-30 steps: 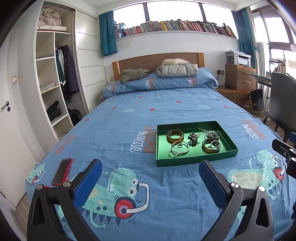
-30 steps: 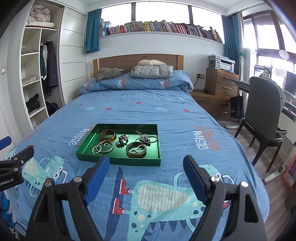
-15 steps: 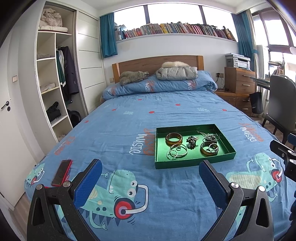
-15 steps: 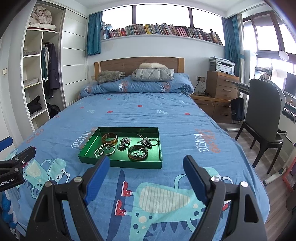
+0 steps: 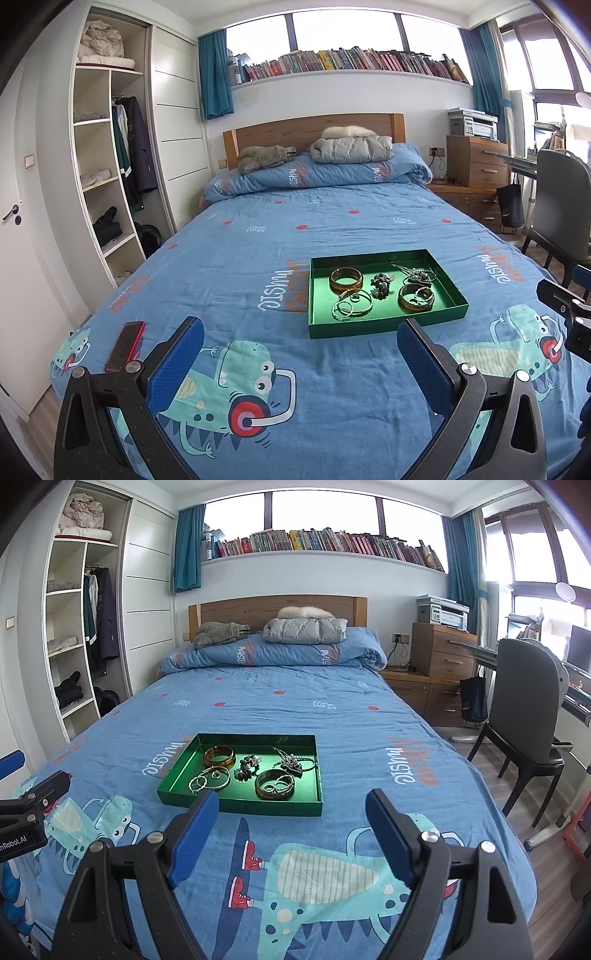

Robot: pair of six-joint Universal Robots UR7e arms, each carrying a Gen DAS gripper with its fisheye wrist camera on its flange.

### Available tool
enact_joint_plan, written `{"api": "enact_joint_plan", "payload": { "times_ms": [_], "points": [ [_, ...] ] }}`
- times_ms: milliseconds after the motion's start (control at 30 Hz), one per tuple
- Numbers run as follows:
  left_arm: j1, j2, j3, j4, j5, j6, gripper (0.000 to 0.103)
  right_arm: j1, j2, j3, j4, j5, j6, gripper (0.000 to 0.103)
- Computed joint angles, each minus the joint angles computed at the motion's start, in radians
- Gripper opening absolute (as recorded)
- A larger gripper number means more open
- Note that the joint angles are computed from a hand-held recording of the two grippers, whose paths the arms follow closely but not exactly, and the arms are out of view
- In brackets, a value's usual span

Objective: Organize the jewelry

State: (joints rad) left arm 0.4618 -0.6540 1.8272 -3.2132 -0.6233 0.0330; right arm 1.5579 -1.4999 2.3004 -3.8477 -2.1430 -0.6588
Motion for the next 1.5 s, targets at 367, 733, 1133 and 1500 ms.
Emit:
{"api": "enact_joint_plan", "payload": {
  "times_ms": [367, 733, 1133, 1500],
  "points": [
    [-0.001, -0.004, 0.004, 0.004, 0.000, 0.000, 0.103, 0.003, -0.014, 0.007, 0.002, -0.006, -0.006, 0.081],
    [0.001, -0.008, 0.009, 0.010, 0.000, -0.002, 0.103, -0.010, -0.027, 0.019, 0.006, 0.002, -0.006, 0.081],
    [0.008, 0.001, 0.002, 0.022, -0.004, -0.004, 0.103, -0.036, -0.029, 0.018, 0.018, 0.022, 0.002, 0.081],
    [0.016, 0.013, -0.013, 0.042, -0.006, -0.019, 0.103, -0.061, -0.027, 0.012, 0.028, 0.041, 0.005, 0.081]
  ]
}}
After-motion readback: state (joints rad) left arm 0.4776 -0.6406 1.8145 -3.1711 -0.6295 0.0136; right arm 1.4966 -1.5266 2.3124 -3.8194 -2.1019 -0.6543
